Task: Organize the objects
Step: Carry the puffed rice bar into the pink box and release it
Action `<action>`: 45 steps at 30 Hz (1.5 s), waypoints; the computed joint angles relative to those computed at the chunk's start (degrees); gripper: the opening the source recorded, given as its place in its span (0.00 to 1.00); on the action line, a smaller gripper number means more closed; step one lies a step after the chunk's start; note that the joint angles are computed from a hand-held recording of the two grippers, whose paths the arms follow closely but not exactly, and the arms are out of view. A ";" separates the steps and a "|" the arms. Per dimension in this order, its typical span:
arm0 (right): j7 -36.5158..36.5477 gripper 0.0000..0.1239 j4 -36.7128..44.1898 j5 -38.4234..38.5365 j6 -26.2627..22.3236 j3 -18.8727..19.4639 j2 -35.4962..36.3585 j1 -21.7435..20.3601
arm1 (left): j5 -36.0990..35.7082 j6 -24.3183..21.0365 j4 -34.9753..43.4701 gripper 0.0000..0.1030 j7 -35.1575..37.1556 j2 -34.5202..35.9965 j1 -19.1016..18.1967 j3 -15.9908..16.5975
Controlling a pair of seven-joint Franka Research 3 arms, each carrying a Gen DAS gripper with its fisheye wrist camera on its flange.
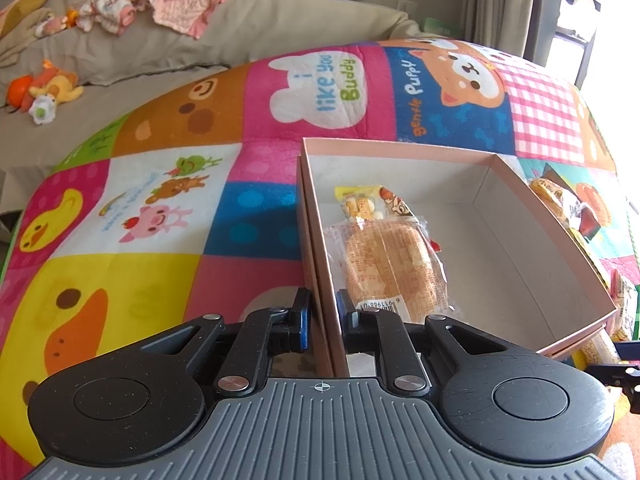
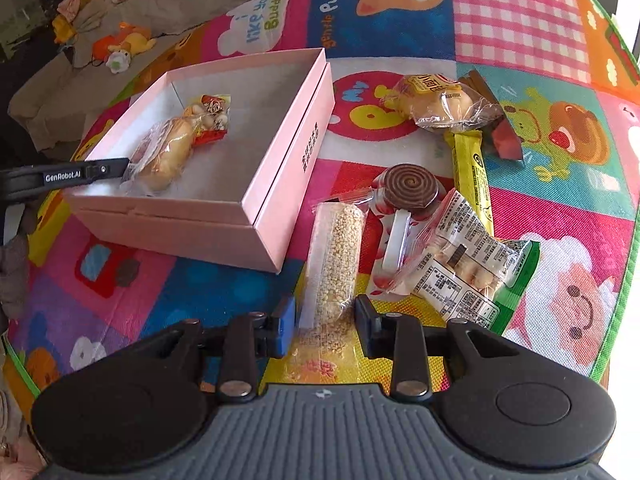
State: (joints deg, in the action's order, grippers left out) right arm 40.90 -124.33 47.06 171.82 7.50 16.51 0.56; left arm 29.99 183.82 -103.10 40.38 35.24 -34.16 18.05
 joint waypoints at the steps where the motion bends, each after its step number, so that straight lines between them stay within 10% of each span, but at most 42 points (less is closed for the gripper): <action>1: -1.22 0.26 -0.59 0.13 2.59 0.56 0.34 0.34 | -0.01 -0.06 -0.02 0.15 0.10 -0.04 0.08 -0.11; 6: -6.65 0.28 1.04 4.35 10.82 9.17 3.75 -5.54 | 0.29 -0.59 0.19 0.15 0.39 -0.19 0.82 -1.00; 22: -18.25 0.23 -10.55 24.09 -17.44 3.36 -17.71 -4.21 | -1.46 1.06 -0.46 0.16 0.78 0.00 0.24 -0.29; 30: -29.34 0.23 -0.63 36.23 -12.58 0.32 -12.35 4.06 | -2.92 1.46 -0.80 0.16 2.29 -0.07 0.48 -0.71; 37: -9.39 0.23 15.10 23.55 -3.51 -2.74 4.04 8.96 | -4.54 1.94 -1.36 0.17 4.10 -0.38 1.01 -1.50; 45: 0.08 0.26 21.97 15.70 -6.27 1.46 12.39 5.15 | -6.04 2.00 -1.72 0.17 5.47 -0.56 0.89 -1.63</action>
